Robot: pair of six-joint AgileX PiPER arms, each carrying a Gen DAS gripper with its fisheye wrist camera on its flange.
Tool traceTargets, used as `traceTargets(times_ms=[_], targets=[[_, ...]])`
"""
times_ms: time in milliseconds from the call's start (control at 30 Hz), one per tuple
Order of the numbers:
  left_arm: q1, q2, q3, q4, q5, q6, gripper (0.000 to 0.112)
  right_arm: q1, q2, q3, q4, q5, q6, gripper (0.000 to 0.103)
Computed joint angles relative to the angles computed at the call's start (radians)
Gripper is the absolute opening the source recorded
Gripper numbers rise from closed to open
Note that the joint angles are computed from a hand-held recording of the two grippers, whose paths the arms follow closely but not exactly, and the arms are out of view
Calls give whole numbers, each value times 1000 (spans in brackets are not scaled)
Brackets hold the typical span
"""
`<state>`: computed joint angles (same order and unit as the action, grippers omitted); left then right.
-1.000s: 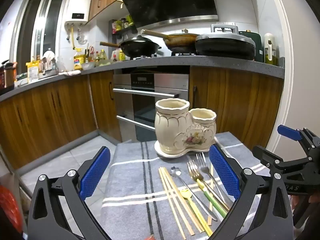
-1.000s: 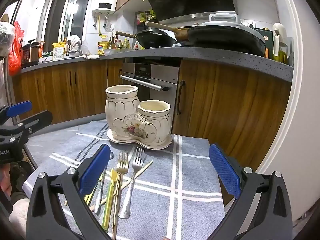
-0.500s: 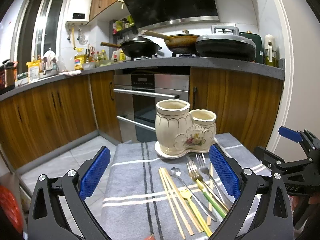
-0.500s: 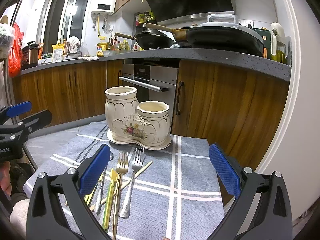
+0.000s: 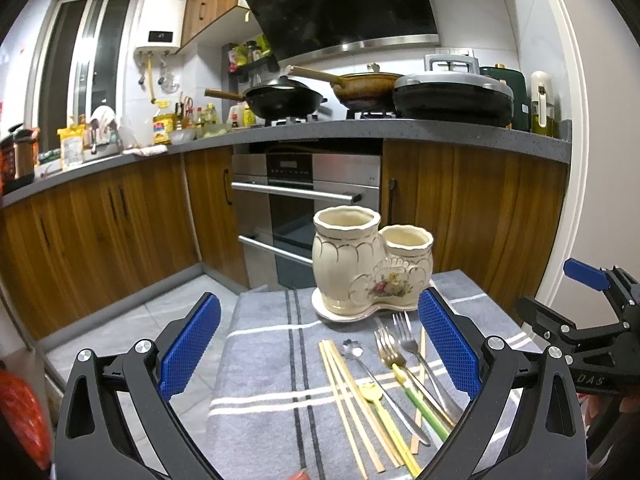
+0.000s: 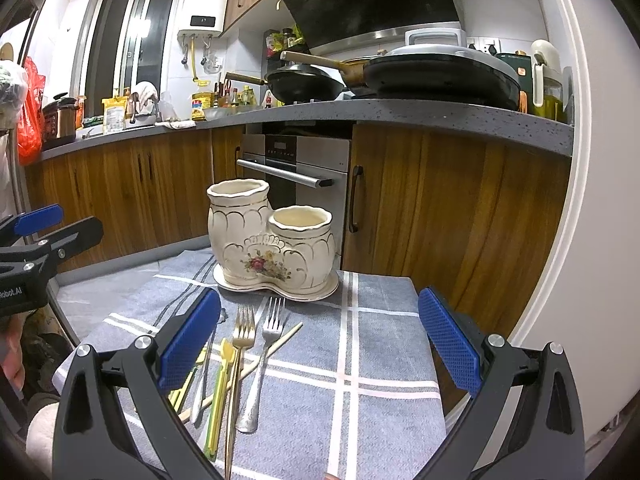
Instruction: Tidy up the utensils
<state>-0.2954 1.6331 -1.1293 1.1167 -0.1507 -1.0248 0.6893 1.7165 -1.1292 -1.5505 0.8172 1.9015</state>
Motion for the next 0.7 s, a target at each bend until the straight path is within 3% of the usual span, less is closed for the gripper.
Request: traceTargets(times_ms=[300, 533, 700], targets=[[-1, -11, 4, 28, 3, -32, 98, 8, -11, 14, -11, 3, 13, 98], [-8, -26, 18, -51, 8, 52, 98, 12, -6, 13, -23, 10, 20, 98], [-2, -44, 18, 58, 7, -61, 98, 13, -7, 12, -22, 12, 15, 98]])
